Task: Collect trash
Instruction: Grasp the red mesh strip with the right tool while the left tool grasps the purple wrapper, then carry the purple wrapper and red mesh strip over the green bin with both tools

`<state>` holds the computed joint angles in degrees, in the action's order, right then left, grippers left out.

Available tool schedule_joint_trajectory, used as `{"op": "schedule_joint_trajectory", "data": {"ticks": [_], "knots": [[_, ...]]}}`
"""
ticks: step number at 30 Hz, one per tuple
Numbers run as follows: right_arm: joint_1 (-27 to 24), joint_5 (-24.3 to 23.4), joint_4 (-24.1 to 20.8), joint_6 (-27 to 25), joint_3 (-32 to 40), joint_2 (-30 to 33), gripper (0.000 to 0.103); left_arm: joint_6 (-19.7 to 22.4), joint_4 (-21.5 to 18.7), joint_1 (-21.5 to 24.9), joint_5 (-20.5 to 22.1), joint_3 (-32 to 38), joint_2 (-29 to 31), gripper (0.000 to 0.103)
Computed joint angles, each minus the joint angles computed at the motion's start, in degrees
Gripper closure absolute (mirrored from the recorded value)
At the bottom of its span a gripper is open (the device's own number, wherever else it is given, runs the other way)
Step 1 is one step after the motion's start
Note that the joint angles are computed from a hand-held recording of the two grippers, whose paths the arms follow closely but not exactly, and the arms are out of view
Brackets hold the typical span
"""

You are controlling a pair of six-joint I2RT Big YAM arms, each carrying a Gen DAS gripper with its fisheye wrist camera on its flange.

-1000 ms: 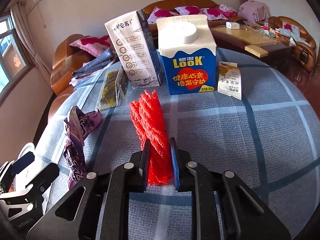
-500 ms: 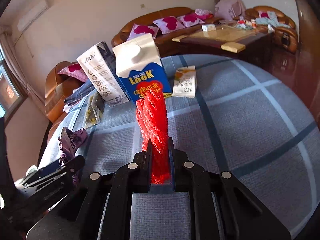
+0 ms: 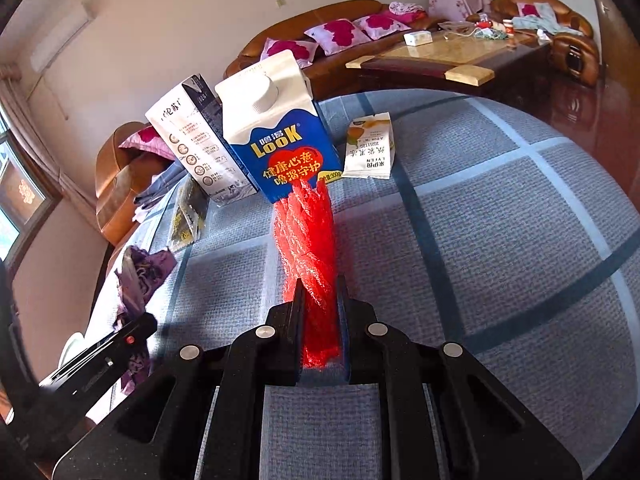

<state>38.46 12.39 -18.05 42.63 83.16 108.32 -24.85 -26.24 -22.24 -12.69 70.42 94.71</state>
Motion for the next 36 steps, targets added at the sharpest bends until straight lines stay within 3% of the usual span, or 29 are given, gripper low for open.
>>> {"op": "schedule_joint_trajectory", "data": {"ticks": [5,9,11,26,36], "knots": [[-0.2,-0.6,-0.2,0.7,0.1,0.2,0.089,2.2,2.8,-1.9,-3.8,-5.0,-4.3,0.081],[0.0,0.1,-1.1,0.5,0.8,0.4,0.089,0.5,2.3,-1.3,-2.3,-7.4,-6.2,0.081],[0.2,0.8,-2.2,0.2,1.4,0.7,0.089,0.6,2.4,-1.4,-3.5,-8.6,-7.4,0.081],[3.8,12.8,-16.6,-5.2,10.8,5.3,0.088,-0.5,2.4,-0.5,-2.2,-16.2,-15.3,0.081],[5.2,16.6,-23.7,-7.1,14.6,7.4,0.089,-1.4,2.6,-0.5,-2.7,-20.0,-20.5,0.081]]}}
